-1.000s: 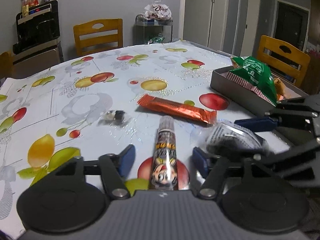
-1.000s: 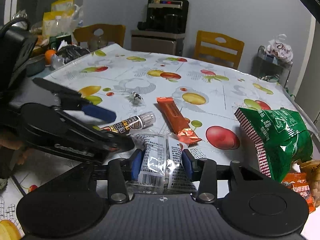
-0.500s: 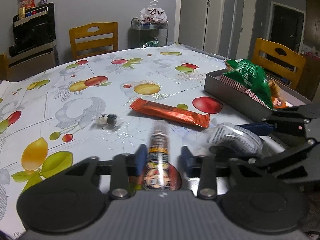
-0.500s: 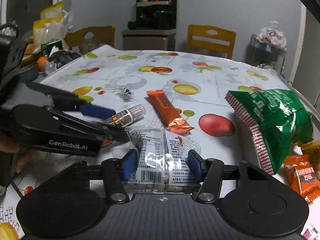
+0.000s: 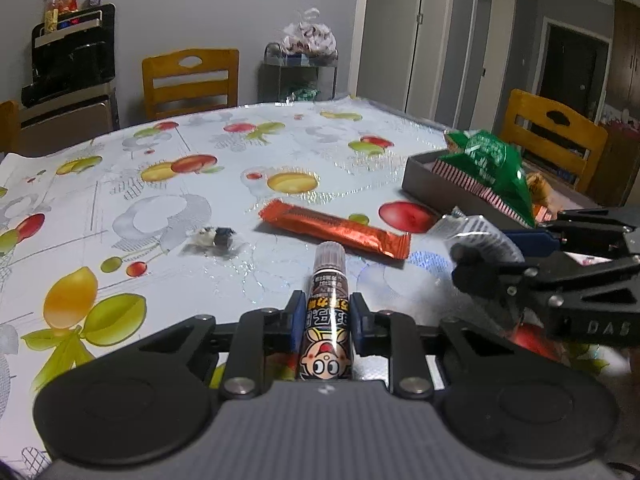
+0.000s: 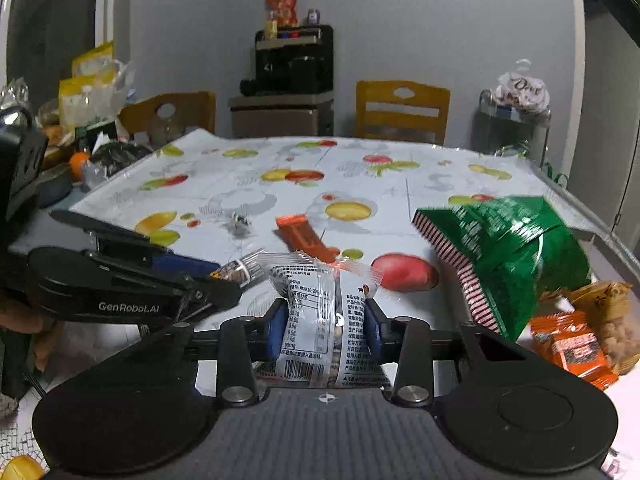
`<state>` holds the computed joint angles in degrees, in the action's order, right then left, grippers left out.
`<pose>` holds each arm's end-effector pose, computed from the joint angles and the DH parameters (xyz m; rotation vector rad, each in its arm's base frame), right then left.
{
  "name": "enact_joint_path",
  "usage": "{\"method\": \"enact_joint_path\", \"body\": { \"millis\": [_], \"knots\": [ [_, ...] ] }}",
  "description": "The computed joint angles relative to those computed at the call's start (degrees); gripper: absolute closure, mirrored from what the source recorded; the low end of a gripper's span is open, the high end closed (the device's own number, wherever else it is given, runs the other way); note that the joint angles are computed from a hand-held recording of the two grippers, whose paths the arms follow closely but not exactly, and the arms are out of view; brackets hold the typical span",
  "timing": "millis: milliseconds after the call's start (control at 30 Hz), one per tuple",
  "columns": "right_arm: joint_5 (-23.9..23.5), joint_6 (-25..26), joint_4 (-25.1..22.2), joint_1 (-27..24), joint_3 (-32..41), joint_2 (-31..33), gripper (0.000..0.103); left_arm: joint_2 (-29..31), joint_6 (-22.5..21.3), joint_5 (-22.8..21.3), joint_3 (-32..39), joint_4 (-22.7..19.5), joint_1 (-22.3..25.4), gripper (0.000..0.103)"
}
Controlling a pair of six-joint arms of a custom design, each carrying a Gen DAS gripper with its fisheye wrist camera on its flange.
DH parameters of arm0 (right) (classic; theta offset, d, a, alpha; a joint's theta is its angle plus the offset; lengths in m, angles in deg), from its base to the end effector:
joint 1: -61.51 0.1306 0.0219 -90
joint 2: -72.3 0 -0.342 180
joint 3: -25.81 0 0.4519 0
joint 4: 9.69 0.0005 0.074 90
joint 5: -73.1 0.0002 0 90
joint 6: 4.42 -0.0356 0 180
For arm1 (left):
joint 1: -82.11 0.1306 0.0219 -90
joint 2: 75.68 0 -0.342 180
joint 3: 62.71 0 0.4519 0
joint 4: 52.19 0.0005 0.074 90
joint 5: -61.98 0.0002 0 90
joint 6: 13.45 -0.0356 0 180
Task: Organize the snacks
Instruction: 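Carry the tube candy with the left tool while the right tool carries the clear packets to the box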
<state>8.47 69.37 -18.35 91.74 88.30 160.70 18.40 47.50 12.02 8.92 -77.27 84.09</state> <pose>0.4452 0.2412 0.2146 -0.0098 2.1091 0.0006 0.5326 -0.0050 0.2243 0.8184 2.0678 -0.5442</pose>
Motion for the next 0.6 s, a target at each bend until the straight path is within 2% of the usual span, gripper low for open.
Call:
{"method": "enact_joint_path", "body": {
  "millis": [233, 600],
  "knots": [
    [1.94, 2.63, 4.50, 0.59, -2.54, -3.41, 0.063, -2.88, 2.30, 3.71, -2.04, 2.51, 1.93, 0.083],
    [3.79, 5.27, 6.24, 1.44, -4.12, -7.19, 0.064, -8.01, 6.50, 8.61, -4.31, 6.68, 3.88, 0.083]
  ]
}}
